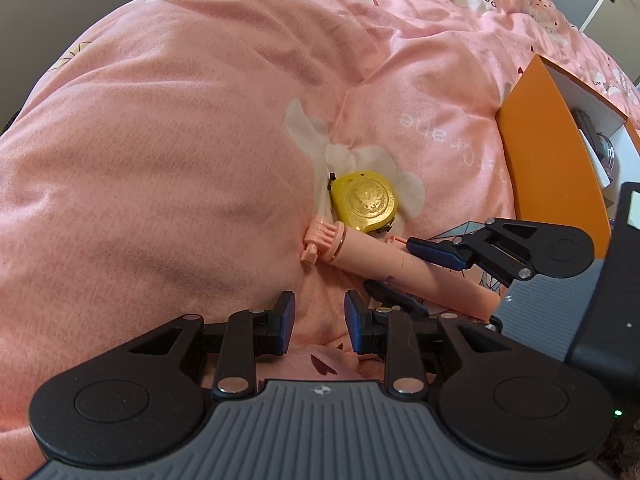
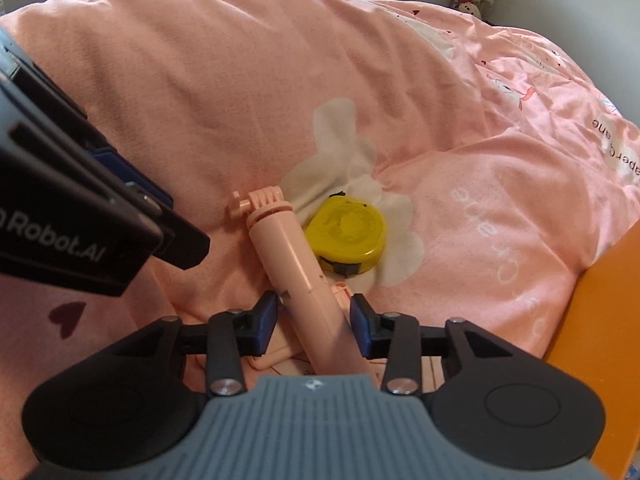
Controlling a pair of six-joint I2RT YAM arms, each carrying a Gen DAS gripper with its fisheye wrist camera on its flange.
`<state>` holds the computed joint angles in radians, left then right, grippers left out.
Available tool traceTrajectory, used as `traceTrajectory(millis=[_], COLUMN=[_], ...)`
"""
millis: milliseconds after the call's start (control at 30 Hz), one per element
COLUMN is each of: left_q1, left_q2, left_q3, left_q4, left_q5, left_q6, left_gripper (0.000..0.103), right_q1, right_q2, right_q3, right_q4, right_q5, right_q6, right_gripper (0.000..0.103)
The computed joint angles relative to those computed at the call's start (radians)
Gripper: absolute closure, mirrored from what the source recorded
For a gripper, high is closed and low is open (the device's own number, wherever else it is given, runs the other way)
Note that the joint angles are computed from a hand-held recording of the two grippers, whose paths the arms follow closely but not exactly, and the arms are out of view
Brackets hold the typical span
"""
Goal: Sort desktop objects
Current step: 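Grasp the pink selfie stick with the right tool while the left tool grasps the yellow tape measure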
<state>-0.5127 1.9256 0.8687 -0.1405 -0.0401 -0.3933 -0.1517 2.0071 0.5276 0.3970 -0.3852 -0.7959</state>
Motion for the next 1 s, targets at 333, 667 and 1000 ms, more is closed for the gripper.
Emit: traceTrajectory(millis=[333, 667, 1000], left_q1=[-0.004, -0.016, -0.032], left_q2=[-0.065, -0.146, -0.057], left_q3=[-0.052, -0.078, 0.062], left_q4=[0.031, 0.04, 0.025], left_q5=[-0.013, -0.022, 0.008], left_q6=[-0.019, -0.052, -0.12], left_gripper=[0.072, 0.072, 0.062], right_q1=[-0.004, -0.151, -0.422], right_q2=[-0.045, -0.227, -0.449], right_q3=[-0.039, 0.014, 0.181], right_q4=[0.0, -0.282, -0.654], right_q5=[-0.003, -0.146, -0.429], right_q6=[0.01, 0.105, 0.178], right_gripper=[0.068, 0.075, 0.075])
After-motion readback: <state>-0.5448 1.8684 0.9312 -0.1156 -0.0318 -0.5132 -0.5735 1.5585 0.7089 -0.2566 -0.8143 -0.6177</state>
